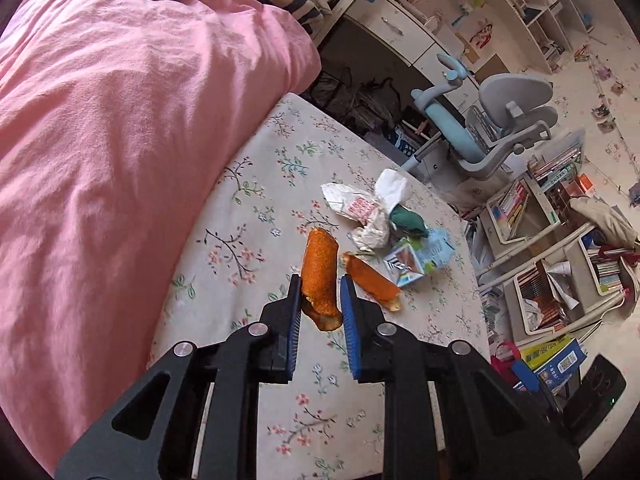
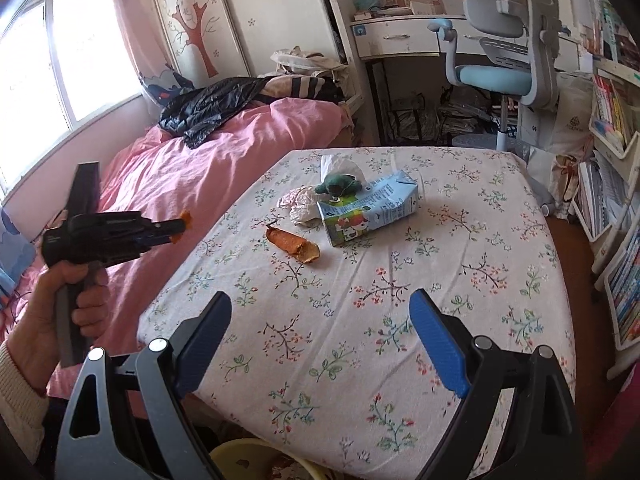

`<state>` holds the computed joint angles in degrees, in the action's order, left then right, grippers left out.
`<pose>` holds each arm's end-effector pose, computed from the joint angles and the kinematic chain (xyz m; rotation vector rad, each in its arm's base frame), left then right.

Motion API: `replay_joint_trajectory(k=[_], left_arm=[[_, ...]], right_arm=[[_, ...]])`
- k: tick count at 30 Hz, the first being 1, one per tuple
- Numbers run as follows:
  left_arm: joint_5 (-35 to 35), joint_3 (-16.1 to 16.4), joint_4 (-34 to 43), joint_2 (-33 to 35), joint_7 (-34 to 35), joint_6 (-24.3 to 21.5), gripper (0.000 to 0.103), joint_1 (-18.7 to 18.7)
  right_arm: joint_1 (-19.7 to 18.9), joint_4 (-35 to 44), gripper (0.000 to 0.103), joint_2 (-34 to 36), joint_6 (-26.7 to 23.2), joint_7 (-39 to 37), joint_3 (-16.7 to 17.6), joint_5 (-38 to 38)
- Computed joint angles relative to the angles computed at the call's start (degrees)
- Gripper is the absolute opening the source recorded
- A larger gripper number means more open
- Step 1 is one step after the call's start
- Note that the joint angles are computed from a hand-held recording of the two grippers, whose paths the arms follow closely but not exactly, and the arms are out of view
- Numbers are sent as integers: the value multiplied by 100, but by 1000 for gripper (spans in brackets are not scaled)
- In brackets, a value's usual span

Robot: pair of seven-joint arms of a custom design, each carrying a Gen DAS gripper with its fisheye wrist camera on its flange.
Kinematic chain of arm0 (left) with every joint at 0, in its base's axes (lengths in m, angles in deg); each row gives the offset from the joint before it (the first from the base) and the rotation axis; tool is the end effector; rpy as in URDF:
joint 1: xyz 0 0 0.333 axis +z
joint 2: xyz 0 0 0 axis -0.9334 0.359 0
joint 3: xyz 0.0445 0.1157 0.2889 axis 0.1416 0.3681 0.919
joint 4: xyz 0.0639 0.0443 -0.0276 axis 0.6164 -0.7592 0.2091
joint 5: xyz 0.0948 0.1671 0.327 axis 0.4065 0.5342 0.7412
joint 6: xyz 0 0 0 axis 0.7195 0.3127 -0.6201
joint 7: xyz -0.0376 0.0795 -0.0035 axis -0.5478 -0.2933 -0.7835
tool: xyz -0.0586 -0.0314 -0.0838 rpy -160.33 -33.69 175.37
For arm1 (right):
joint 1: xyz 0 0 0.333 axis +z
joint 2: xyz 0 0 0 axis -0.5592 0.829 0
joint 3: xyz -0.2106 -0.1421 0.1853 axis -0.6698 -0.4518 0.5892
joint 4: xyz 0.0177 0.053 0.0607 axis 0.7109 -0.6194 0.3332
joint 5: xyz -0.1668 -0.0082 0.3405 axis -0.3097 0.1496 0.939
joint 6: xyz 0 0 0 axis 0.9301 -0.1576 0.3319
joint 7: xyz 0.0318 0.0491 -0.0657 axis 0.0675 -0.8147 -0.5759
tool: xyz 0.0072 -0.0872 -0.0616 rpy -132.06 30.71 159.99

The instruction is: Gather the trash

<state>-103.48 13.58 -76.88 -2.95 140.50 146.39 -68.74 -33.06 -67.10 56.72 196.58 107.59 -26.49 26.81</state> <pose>0.6656 -0.1702 0.4917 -2.2400 1.6644 -1.2299 0.5944 -0.0304 0.5056 -1.8084 1.3928 -0.3879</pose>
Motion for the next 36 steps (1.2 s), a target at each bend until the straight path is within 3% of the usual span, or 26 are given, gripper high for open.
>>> replay_joint_trajectory(k=[3, 6, 12, 18, 20, 21, 22, 29, 31, 36], left_arm=[[367, 185, -126, -127, -351, -15, 19, -269], [813, 343, -31, -113, -548, -102, 19, -454], [1175, 385, 205, -65, -648, -139, 19, -467], [1107, 317, 403, 35, -599, -166, 19, -345], [1154, 336, 439, 49, -603, -168, 19, -352], [1174, 343, 454, 54, -602, -176, 19, -352], [1193, 349, 481, 70, -608, -188, 19, -356], [1327, 372, 570, 133, -645, -226, 19, -374], [1149, 242, 536, 129, -506, -183, 19, -274], [1300, 293, 508, 122, -448, -128, 19, -371]], right_arm=[[71, 617, 87, 471, 238, 9, 105, -189], [158, 1487, 85, 1155, 387, 514, 179, -952], [356, 3287, 78, 2571, -66, 1848, 99, -2676], [459, 4648, 74, 3580, -683, 2477, 89, -3862], [459, 5077, 62, 3861, -928, 2603, 87, -4127], [450, 5383, 46, 4040, -1187, 2667, 83, -4249], [440, 5521, 36, 4110, -1314, 2705, 83, -4341], [89, 4730, 30, 3498, -738, 2307, 488, -3887], [-90, 4265, 30, 3141, -578, 2059, 665, -3502], [-532, 2972, 30, 2114, -393, 1294, 994, -2146]])
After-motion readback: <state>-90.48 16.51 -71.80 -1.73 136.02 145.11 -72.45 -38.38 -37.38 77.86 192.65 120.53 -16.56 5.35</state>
